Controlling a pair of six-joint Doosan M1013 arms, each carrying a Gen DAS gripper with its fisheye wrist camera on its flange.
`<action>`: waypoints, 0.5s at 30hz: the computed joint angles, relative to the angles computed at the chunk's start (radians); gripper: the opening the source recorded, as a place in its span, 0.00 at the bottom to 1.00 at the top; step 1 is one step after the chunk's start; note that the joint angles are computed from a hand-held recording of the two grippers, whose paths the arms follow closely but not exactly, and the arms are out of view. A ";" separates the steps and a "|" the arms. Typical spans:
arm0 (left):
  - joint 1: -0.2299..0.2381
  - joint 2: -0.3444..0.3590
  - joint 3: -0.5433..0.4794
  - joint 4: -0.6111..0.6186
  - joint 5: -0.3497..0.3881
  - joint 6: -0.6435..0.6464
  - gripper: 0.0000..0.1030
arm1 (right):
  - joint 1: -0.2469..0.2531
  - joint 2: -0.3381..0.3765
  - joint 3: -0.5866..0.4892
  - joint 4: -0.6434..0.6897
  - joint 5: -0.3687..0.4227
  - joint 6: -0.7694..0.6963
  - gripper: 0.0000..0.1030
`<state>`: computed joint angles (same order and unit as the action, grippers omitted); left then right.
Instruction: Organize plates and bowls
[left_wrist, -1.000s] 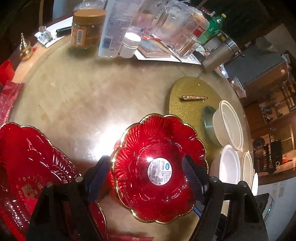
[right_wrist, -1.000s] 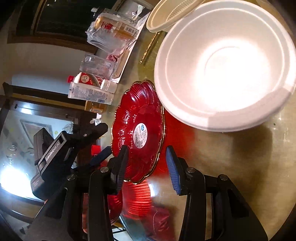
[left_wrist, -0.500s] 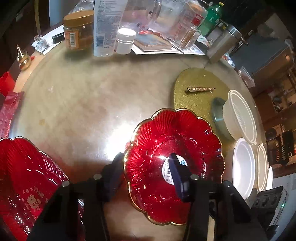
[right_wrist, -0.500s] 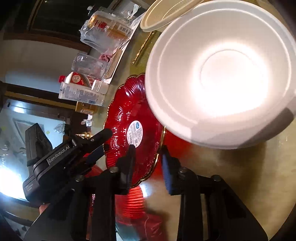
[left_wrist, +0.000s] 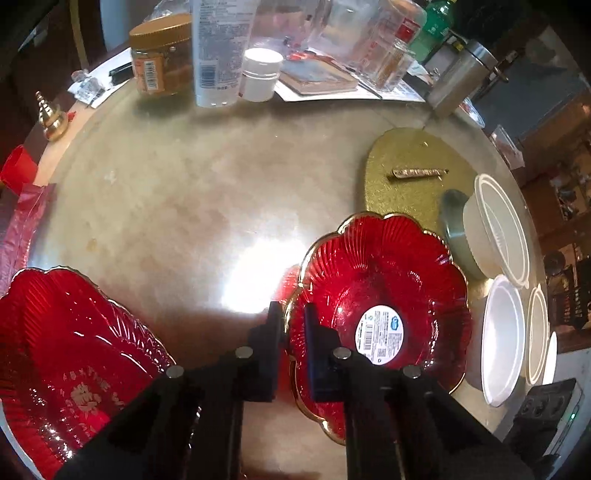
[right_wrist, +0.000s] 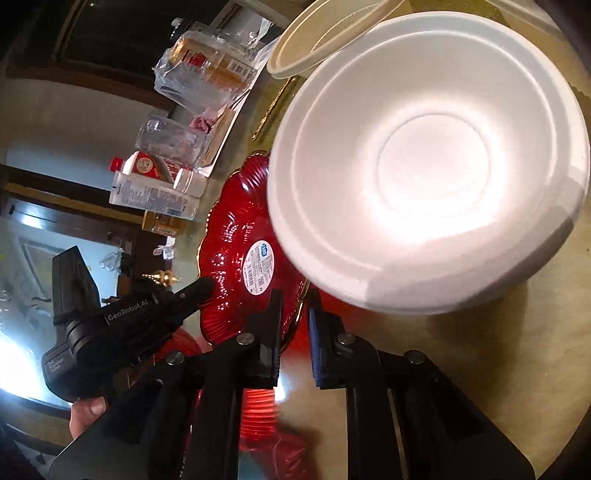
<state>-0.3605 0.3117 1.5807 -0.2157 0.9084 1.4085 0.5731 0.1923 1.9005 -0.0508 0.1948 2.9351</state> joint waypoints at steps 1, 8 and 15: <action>-0.004 -0.002 0.001 0.013 -0.004 -0.004 0.09 | 0.002 0.000 -0.004 -0.029 0.011 0.022 0.12; -0.014 -0.018 0.005 0.034 -0.020 0.002 0.08 | 0.004 -0.007 0.004 -0.116 -0.006 0.097 0.12; -0.009 -0.044 0.017 0.053 -0.037 -0.010 0.07 | 0.008 -0.010 0.017 -0.038 -0.068 0.001 0.12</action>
